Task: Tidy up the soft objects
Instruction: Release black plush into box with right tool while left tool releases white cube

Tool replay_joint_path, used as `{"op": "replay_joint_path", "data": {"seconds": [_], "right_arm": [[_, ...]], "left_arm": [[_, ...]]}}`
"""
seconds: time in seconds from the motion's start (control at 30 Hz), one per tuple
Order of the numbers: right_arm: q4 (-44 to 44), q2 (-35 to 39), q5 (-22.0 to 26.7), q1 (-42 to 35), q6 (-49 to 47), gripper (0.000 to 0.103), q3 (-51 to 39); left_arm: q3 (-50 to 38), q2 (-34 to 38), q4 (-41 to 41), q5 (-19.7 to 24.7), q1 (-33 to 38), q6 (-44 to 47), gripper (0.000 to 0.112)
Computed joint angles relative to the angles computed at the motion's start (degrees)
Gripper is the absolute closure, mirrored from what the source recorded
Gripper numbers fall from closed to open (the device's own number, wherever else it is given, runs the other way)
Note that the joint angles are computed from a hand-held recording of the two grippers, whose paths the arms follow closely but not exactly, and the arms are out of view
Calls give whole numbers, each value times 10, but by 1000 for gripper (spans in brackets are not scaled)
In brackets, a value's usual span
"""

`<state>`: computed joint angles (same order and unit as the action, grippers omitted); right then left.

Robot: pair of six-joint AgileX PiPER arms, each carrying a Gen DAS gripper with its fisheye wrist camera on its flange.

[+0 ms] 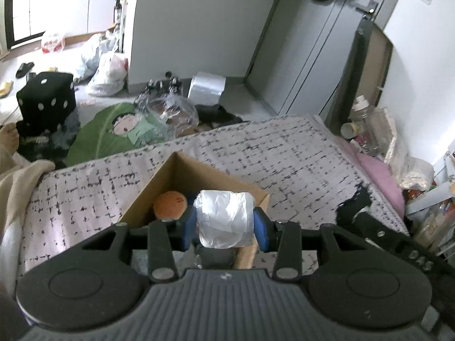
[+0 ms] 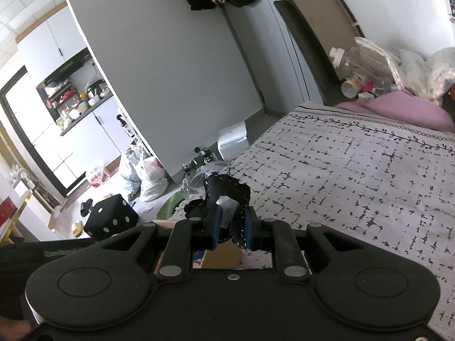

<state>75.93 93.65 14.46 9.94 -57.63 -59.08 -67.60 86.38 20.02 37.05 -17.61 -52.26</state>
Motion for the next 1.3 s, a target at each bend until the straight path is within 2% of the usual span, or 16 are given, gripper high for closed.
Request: {"op": "replay_joint_path", "data": {"seconds": [0.17, 0.37, 0.5, 0.57, 0.63, 0.87, 1.03, 1.2, 1.27, 1.3], "right_arm": [[-17, -2, -17, 20, 15, 86, -2], [25, 11, -32, 41, -31, 86, -7], [18, 32, -37, 55, -29, 85, -20], [-12, 43, -40, 62, 0, 85, -28], [-34, 51, -41, 67, 23, 85, -34], [-135, 79, -48, 85, 134, 85, -63], [-245, 97, -48, 99, 251, 84, -87], [-301, 113, -47, 111, 303, 84, -106], [-319, 117, -43, 115, 321, 81, -111], [-311, 121, -36, 115, 312, 74, -116]], "left_arm": [[10, 19, -33, -22, 21, 38, 71], [23, 36, -79, -45, 47, 82, 70], [26, 51, -111, -59, 66, 117, 69], [25, 60, -144, -64, 77, 164, 66], [16, 71, -145, -52, 80, 169, 65], [13, 77, -191, -56, 112, 222, 64], [4, 78, -214, -51, 133, 261, 64], [-5, 77, -229, -39, 152, 288, 64], [-6, 73, -231, -36, 159, 296, 64], [-5, 71, -233, -36, 161, 298, 64]]}}
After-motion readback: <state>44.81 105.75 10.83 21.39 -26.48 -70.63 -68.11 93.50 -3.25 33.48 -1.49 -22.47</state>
